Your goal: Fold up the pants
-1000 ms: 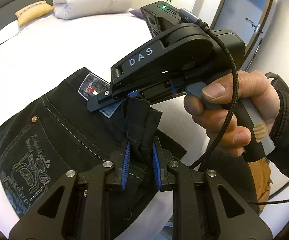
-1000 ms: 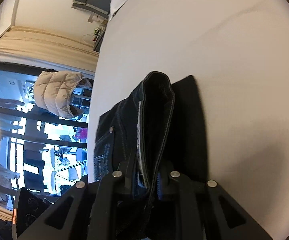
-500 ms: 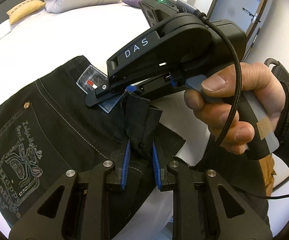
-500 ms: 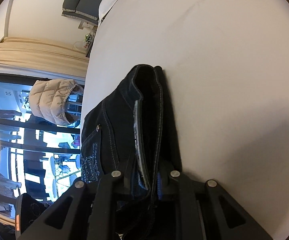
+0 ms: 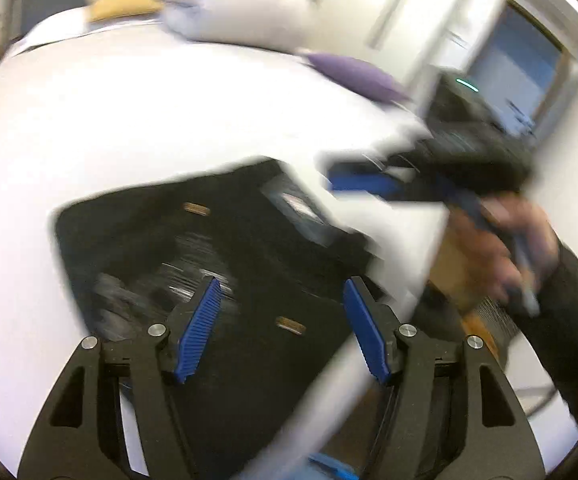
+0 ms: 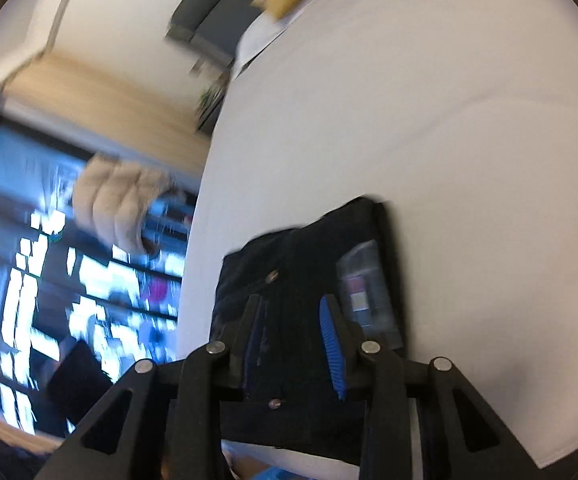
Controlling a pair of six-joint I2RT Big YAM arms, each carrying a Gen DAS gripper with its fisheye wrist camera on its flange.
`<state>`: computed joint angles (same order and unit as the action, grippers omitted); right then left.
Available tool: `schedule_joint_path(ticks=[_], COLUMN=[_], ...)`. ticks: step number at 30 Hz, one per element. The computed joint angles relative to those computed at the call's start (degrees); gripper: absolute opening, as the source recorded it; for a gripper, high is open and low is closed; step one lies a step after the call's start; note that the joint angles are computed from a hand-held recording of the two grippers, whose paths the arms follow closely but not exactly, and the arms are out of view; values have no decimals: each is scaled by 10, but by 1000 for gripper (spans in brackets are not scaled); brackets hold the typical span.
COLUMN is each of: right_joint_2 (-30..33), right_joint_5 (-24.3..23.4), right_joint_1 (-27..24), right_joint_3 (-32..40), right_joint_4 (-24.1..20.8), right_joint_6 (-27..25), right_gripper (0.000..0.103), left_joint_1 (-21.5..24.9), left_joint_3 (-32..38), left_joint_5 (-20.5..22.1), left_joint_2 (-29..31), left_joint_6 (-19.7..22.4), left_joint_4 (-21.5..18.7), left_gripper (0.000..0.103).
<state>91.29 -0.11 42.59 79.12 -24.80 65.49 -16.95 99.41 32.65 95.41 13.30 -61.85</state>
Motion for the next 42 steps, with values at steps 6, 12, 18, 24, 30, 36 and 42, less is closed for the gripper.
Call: schedule_joint_path(ticks=[6,12,18,24,30,36,42], right_joint_2=[75,26,-4,-27,-80,-43,19], right_joint_5=[-35,-9,35,96,158,15,-89], right_joint_1=[-1,19,42,72,60,-7,-43], right_joint_3=[33,-55,-87,-83,-91,-97,-78], right_joint_4=[-68,25,44,55,26,53,96], right_joint_6=[34,62,84,72,65,84,100], right_gripper=[0,0,0,59,72,71,69], left_joint_1=[28,20,13,31,98,135,122], left_joint_3=[134,29,-133,-188,-178,-63,35], left_joint_5=[-41,-83,-120,-104,-14,73,119], left_joint_2=[134,74,-49,-103,-128,-9,97], left_joint_6=[-26,6,94,123,58,-48,-77], left_joint_4=[-53,-6,71,81,57,-27,-124], left_gripper=[48,47,48,55,89,91,91])
